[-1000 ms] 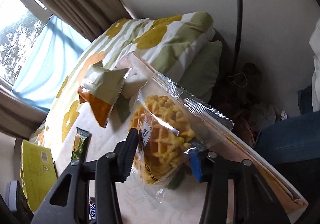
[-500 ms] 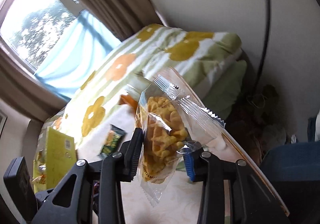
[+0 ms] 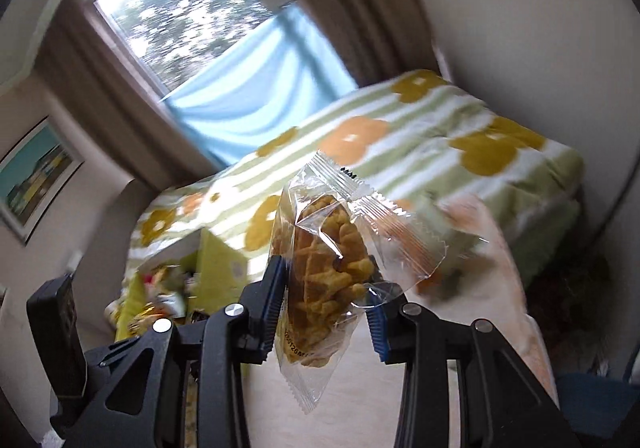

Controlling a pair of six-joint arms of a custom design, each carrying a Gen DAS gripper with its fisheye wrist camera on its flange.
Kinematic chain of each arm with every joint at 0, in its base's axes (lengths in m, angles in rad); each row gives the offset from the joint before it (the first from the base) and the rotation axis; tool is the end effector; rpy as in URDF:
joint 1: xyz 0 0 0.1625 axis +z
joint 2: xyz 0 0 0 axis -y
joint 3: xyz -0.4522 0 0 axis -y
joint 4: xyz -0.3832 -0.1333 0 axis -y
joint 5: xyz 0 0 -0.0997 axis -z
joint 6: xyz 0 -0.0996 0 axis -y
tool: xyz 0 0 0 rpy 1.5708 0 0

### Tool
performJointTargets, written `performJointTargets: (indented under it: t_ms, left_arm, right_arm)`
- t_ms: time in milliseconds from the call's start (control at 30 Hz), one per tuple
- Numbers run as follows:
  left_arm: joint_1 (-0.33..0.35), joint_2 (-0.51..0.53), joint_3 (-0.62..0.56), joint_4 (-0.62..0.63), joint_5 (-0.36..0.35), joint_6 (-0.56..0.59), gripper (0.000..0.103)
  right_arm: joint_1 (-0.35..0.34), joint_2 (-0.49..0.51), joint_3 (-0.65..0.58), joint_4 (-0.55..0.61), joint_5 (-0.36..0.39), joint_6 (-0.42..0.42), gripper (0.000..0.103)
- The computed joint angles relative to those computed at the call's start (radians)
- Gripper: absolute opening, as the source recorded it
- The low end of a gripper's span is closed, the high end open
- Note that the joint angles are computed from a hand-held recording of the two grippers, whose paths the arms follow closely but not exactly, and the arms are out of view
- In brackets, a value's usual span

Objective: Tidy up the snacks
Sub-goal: 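Carry the Snickers bar and waffle pack over the box and open both tools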

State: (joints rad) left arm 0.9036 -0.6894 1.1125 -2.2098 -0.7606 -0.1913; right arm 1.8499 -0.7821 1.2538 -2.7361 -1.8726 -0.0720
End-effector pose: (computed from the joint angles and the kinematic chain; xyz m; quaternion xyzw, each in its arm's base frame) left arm -0.3401 -0.7638 0.2471 0.1741 0.8980 -0.2531 0.3151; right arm 0.3200 -0.7401 0.2977 0.1121 -0.9244 0.3488 0.1059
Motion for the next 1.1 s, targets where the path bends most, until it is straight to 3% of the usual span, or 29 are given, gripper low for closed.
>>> performJointTargets:
  t_ms: [133, 400, 667, 867, 1100]
  left_arm:
    - [0.003, -0.063, 0.043, -0.047, 0.072, -0.010, 0.026]
    - [0.044, -0.201, 0.128, -0.058, 0.140, -0.046, 0.026]
    - [0.123, -0.307, 0.178, -0.013, 0.160, -0.081, 0.026]
    - [0.190, -0.326, 0.151, 0.077, 0.112, -0.092, 0.026]
    - [0.224, -0.286, 0.078, 0.106, 0.061, -0.023, 0.026]
  right_arm:
    - [0.035, 0.057, -0.075, 0.034, 0.060, -0.028, 0.035]
    - [0.108, 0.192, -0.217, 0.096, 0.124, -0.052, 0.035]
    - [0.153, 0.338, -0.370, 0.207, 0.162, -0.018, 0.035]
    - [0.179, 0.431, -0.478, 0.302, 0.112, -0.009, 0.030]
    - [0.184, 0.464, -0.516, 0.337, 0.042, 0.009, 0.027]
